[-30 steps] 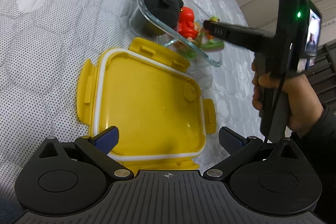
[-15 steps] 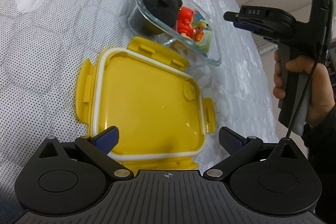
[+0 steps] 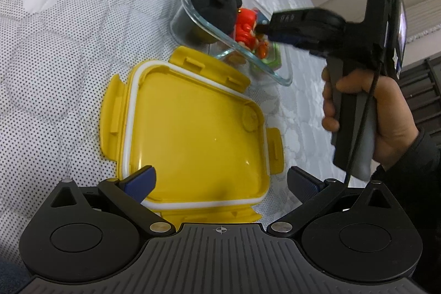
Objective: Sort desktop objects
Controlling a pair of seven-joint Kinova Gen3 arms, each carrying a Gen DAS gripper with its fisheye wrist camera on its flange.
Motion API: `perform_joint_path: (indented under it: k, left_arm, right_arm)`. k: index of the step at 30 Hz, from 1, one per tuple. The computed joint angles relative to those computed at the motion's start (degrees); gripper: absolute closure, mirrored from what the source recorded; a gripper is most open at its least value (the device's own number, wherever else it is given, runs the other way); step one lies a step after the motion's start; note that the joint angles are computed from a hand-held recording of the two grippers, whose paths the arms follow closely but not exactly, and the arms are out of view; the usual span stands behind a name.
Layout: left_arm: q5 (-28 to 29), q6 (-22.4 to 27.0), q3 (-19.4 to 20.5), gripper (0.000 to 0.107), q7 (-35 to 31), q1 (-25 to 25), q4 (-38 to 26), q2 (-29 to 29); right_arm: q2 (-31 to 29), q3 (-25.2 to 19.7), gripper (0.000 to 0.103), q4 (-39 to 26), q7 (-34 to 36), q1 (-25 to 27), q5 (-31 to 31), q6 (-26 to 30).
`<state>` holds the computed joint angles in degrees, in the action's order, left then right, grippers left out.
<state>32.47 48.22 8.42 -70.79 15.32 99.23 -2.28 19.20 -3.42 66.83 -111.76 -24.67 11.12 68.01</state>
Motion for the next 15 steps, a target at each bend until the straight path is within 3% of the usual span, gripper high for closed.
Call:
perform_joint_path:
  k: [3, 8, 10, 15]
  left_arm:
    - [0.18, 0.04, -0.03, 0.004, -0.18, 0.03, 0.01, -0.03]
    - [0.47, 0.1, -0.07, 0.004, -0.31, 0.02, -0.02, 0.0]
    - [0.48, 0.09, -0.02, 0.004, -0.43, 0.07, -0.05, 0.07]
    - [0.96, 0.15, -0.16, 0.004, -0.49, -0.05, 0.18, 0.03]
  right_arm:
    - [-1.1, 0.51, 0.081, 0.56, 1.81, 0.14, -1.58, 0.67]
    - [-4.83, -0.53, 0.078, 5.06, -1.28, -0.01, 5.6, -7.66]
    - [-3.03, 0.84, 0.078, 2.85, -1.19, -1.02, 7.49, -6.74]
    - [2.2, 1.44, 0.078, -2.18, -0.9, -0.01, 5.48, -3.29]
